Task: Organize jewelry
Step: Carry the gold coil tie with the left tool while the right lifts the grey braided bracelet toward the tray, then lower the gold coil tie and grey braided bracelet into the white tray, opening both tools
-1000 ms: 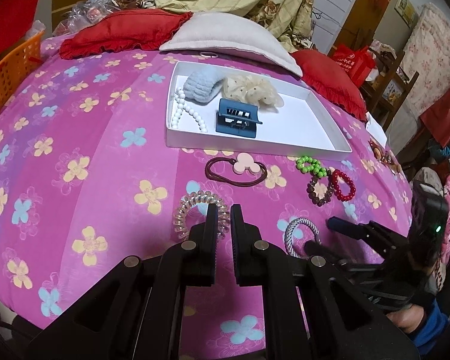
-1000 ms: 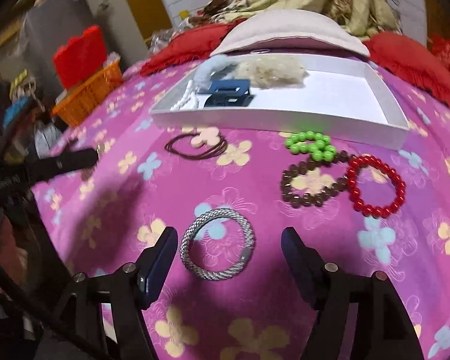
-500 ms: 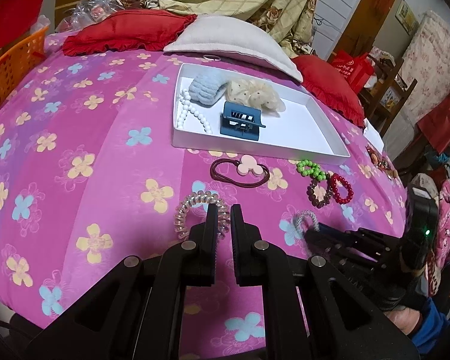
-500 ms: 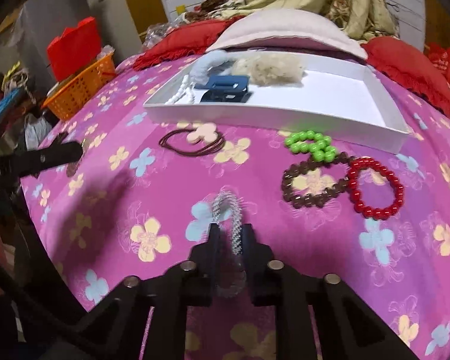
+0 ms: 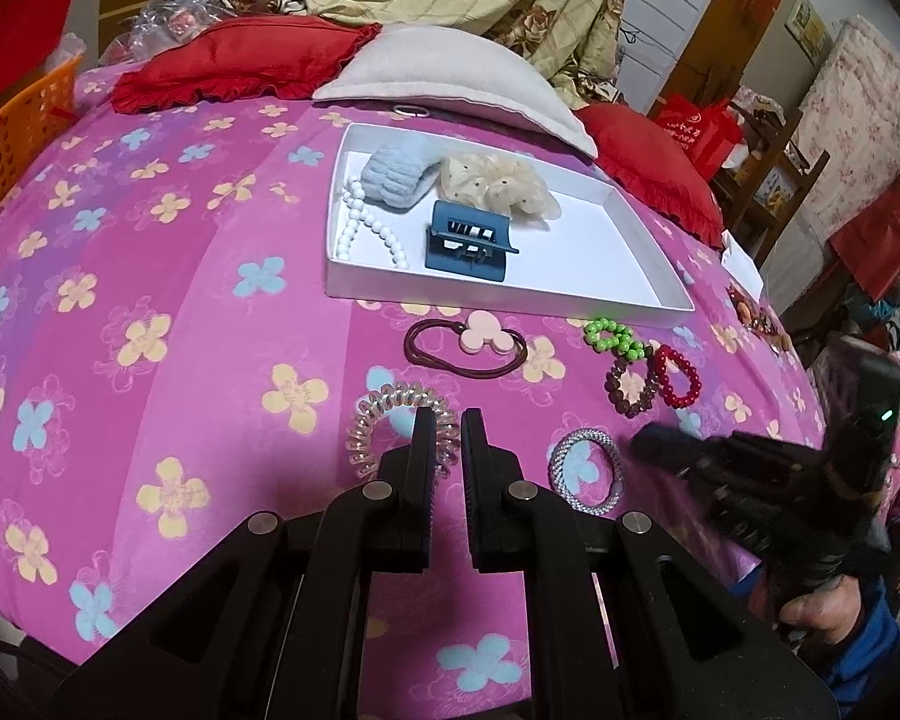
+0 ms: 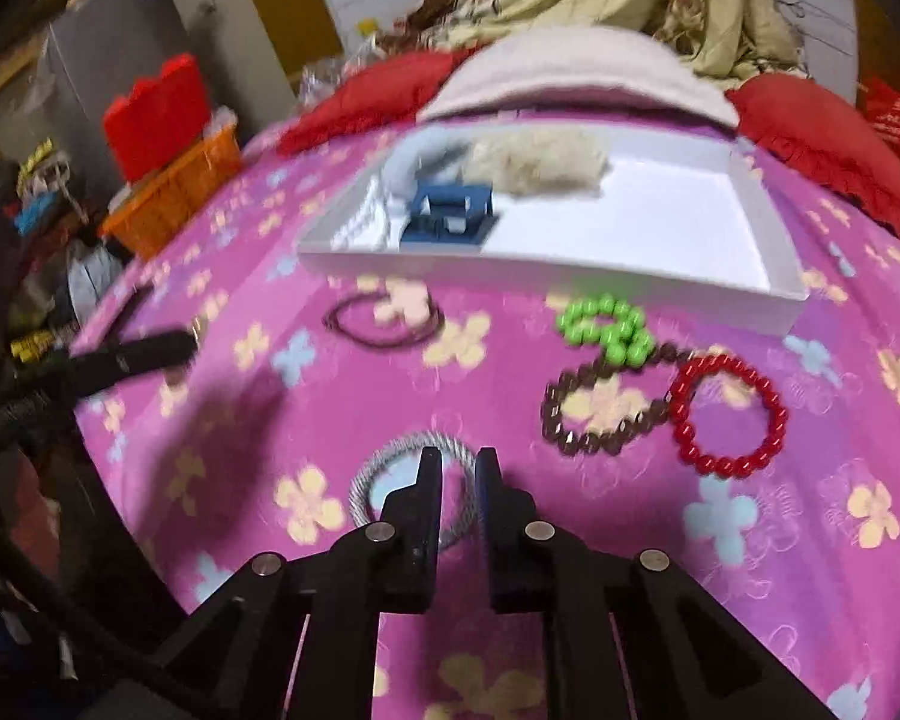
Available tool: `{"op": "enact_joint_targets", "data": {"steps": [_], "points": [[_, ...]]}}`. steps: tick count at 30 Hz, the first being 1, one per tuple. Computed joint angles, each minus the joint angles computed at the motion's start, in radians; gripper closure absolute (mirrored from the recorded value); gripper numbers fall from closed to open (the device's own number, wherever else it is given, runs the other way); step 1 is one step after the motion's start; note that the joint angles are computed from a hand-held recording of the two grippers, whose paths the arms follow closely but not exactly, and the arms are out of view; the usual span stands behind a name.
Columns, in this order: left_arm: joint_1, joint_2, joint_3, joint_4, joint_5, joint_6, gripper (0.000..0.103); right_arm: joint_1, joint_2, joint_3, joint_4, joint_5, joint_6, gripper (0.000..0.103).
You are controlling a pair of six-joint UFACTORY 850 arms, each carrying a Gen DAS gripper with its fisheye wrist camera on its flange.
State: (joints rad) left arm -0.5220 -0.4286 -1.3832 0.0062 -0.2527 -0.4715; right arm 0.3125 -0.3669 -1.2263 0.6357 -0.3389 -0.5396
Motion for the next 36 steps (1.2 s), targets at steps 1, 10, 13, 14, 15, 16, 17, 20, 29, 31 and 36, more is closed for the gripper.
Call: {"op": "enact_joint_targets", "data": {"steps": [1,10,13,14,15,16,17,20,29,31,36], "points": [[-0.001,-0.005,-0.004,-0.006,-0.004,0.007,0.096,0.006,-0.008,0.0,-0.037,0.003,0.028,0.09],[-0.007,-0.021,-0.017,-0.017,-0.02,0.019,0.096,0.037,-0.017,-0.004,-0.08,0.074,0.037,0.097],[-0.004,-0.014,-0.011,-0.015,-0.011,0.017,0.096,0.027,0.009,0.008,0.02,0.095,-0.038,0.097],[-0.002,-0.011,-0.009,-0.022,-0.009,0.024,0.096,0.023,0.018,0.008,0.038,0.105,-0.046,0.097],[-0.001,-0.011,-0.011,-0.033,-0.007,0.035,0.096,0.019,0.027,0.008,0.046,0.112,-0.049,0.097],[0.001,-0.011,-0.014,-0.049,-0.006,0.053,0.096,0.014,0.036,0.007,0.042,0.124,-0.04,0.097],[0.003,-0.011,-0.018,-0.07,-0.006,0.077,0.096,0.007,0.042,0.002,0.045,0.129,-0.039,0.097],[0.007,-0.025,-0.052,-0.168,-0.009,0.187,0.096,-0.023,0.038,-0.036,0.078,0.121,-0.059,0.097],[0.013,-0.195,-0.351,-0.351,-0.1,0.448,0.096,-0.103,-0.077,-0.232,-0.024,0.093,0.056,0.097],[0.008,-0.265,-0.462,-0.289,-0.147,0.406,0.096,-0.119,-0.127,-0.298,-0.071,0.068,0.108,0.097],[0.015,-0.501,-0.821,-0.288,-0.334,0.388,0.096,-0.149,-0.269,-0.483,-0.185,-0.018,0.246,0.097]]}}
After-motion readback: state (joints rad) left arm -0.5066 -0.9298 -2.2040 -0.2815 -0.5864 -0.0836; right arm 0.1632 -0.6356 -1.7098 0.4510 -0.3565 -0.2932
